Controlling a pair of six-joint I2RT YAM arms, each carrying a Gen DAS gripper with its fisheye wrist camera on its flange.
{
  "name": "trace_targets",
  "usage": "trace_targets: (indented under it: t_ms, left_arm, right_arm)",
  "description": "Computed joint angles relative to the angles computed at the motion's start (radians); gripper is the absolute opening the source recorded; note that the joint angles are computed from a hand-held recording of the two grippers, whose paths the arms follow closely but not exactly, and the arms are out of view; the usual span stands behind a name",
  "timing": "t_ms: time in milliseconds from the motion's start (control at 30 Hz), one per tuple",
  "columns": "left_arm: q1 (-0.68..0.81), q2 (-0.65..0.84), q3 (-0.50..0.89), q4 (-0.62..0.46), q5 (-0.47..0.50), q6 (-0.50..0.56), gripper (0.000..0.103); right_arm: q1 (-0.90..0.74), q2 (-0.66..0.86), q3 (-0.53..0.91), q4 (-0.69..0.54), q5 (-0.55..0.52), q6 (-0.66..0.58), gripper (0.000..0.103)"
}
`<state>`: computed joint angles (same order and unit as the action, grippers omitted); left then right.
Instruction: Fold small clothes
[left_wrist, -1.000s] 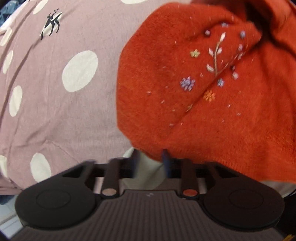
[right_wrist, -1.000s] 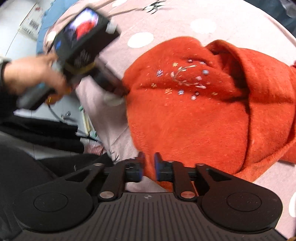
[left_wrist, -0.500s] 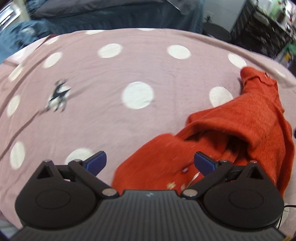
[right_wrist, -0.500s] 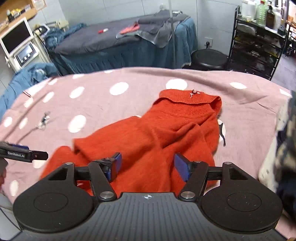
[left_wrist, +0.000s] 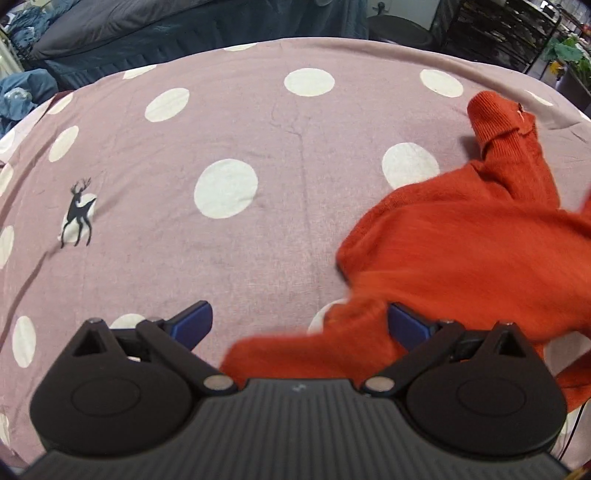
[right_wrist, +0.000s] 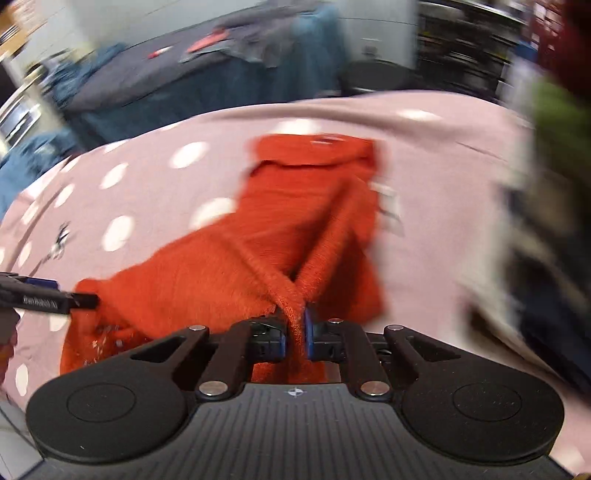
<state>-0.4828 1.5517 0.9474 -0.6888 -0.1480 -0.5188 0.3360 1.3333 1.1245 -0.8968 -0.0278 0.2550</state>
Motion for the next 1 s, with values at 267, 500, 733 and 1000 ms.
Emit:
trace_targets:
  t_ms: [267, 500, 733, 1000]
  left_arm:
    - [0.037, 0.077, 0.081, 0.084, 0.086, -0.038, 0.103]
    - [0.063, 0.294, 0.222, 0.176, 0.256, -0.161, 0.103]
    - [-0.013, 0.412, 0.281, 0.248, 0.298, -0.151, 0.013]
    - [-0.002, 0.15, 0.151, 0.336, 0.196, -0.097, 0.009]
  right_arm:
    - [-0.265, -0.254, -0.065, -0.379, 0.155, -0.106, 0.012]
    - [-0.186, -0.258, -0.087, -0.377, 0.133, -0.048, 0.013]
    - [-0.122, -0.248, -0.075, -0.383, 0.144, -0.005, 0.014]
    - [-0.08, -0.195, -0.042, -0.37, 0.128, 0.03, 0.015]
